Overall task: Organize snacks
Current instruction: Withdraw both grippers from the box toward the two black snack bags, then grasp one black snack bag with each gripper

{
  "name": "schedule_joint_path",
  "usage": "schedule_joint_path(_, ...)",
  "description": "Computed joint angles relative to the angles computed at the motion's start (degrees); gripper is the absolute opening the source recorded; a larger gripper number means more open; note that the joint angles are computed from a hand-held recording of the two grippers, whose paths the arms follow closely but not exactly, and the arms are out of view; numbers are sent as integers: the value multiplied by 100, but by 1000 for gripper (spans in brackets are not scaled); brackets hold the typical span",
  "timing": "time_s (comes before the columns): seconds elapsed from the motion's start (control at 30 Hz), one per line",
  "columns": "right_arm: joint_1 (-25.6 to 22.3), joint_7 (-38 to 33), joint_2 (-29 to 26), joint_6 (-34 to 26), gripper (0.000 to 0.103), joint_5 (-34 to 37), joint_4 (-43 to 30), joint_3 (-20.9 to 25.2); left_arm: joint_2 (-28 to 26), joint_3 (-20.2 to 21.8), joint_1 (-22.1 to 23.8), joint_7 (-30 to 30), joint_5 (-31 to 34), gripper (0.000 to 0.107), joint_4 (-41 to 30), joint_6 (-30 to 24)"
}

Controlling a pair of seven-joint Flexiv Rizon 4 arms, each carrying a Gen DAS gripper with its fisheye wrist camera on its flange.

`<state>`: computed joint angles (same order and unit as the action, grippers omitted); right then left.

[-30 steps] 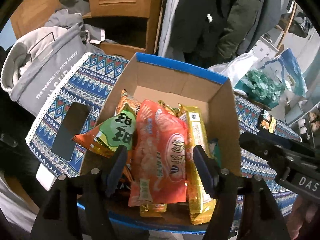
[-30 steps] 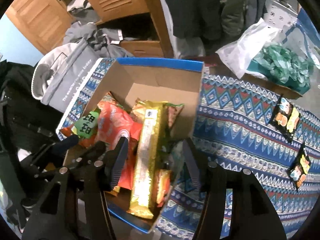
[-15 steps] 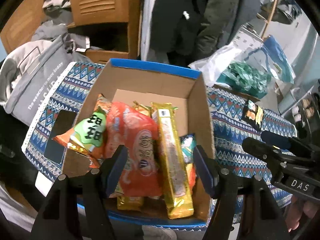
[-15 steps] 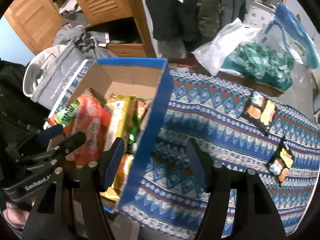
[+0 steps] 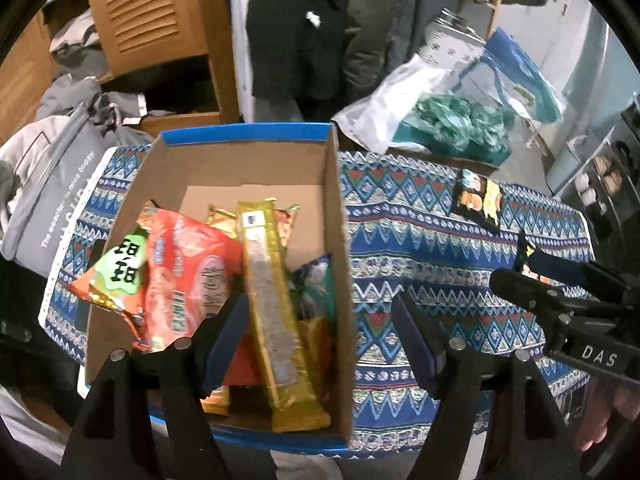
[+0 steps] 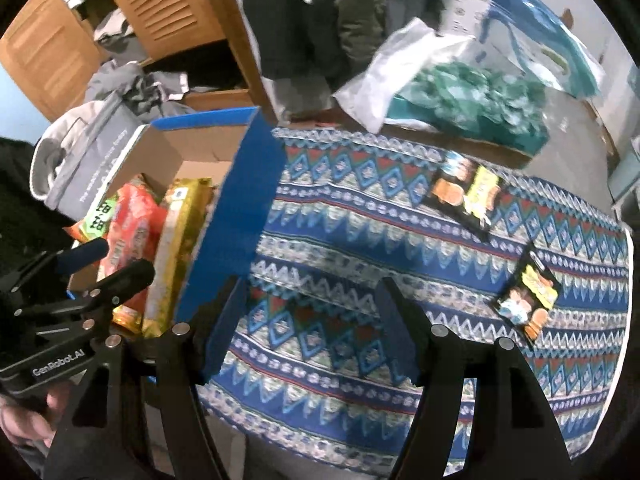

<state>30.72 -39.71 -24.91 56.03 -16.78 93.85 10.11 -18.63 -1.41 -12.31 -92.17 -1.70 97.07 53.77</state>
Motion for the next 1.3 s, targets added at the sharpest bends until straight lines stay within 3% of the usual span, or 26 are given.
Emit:
schedule_joint_path(0.4, -363, 486, 618, 418, 68, -39, 1052, -109, -300, -69, -368, -301, 291, 75, -506, -510)
schedule_joint_path(0.63, -605, 637, 790, 339, 68, -130, 1405, -145, -742, -23, -675, -512, 674, 75, -1289, -1032)
schedule_joint_path(0.9, -941, -95, 442, -313, 68, 76, 882, -173, -1526, 79, -916, -680, 871, 75, -2542, -1750)
schedule_joint_path(1.3, -1162, -758, -763, -1007, 68, 99, -510, -544, -3411, 243, -1106, -1052, 679, 75, -5199, -2967)
